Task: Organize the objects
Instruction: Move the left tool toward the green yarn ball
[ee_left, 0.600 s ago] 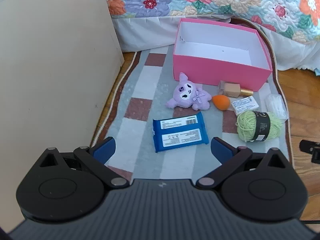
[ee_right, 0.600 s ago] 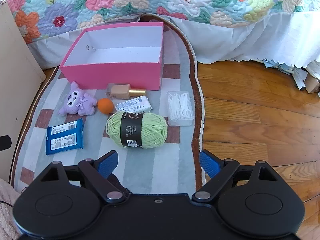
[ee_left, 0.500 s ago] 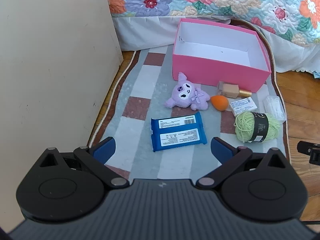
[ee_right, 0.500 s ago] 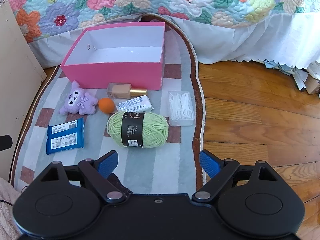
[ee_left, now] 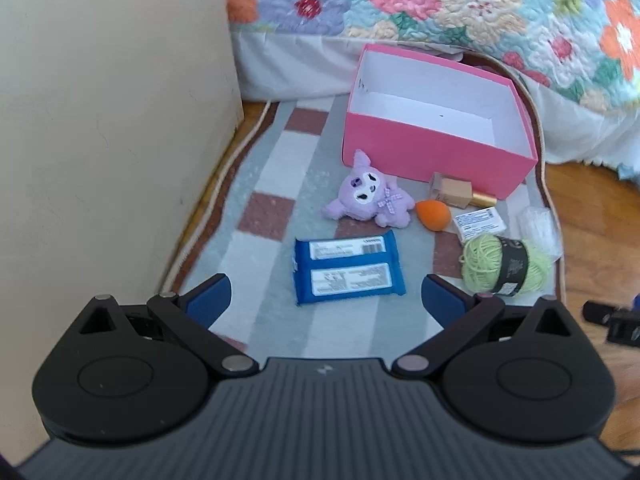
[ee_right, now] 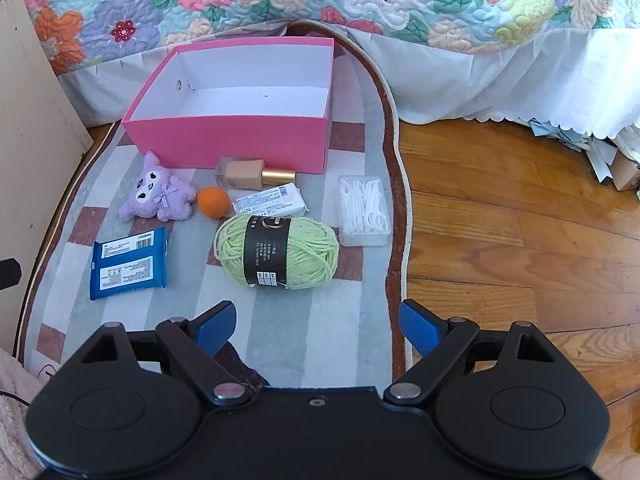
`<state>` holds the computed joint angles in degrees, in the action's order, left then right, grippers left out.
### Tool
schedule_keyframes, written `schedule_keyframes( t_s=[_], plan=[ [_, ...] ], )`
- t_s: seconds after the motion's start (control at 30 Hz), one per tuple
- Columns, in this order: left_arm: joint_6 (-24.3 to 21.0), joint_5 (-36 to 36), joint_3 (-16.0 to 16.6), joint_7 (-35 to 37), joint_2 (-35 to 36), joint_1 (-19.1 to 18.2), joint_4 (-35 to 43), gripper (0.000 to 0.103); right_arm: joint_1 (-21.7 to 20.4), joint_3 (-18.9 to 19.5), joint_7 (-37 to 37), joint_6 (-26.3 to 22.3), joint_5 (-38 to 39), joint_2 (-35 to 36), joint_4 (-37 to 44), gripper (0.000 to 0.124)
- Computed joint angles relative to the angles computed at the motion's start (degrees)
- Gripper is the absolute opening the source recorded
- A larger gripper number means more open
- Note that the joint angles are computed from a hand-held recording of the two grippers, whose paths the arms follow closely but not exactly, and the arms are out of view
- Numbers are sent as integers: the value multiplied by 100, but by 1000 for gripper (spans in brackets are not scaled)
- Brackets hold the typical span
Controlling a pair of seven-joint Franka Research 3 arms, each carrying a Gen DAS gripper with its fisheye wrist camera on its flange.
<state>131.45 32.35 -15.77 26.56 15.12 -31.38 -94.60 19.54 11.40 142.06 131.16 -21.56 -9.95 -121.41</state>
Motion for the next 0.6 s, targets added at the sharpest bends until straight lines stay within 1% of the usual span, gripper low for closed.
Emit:
schedule_keyframes(
  t_s=[0.03,0.1,0.6],
  plan=[
    [68,-160,-18,-7,-22,53,-50,101,1,1,-3,-6,1,5,4,91],
    [152,-316,-34,24,-49,108,-123,101,6,-1,-15,-10,7,4,1,91],
    [215,-424,-49,75,-31,82,-128,101,-31,-8,-31,43,65,-70,-127,91]
  ],
)
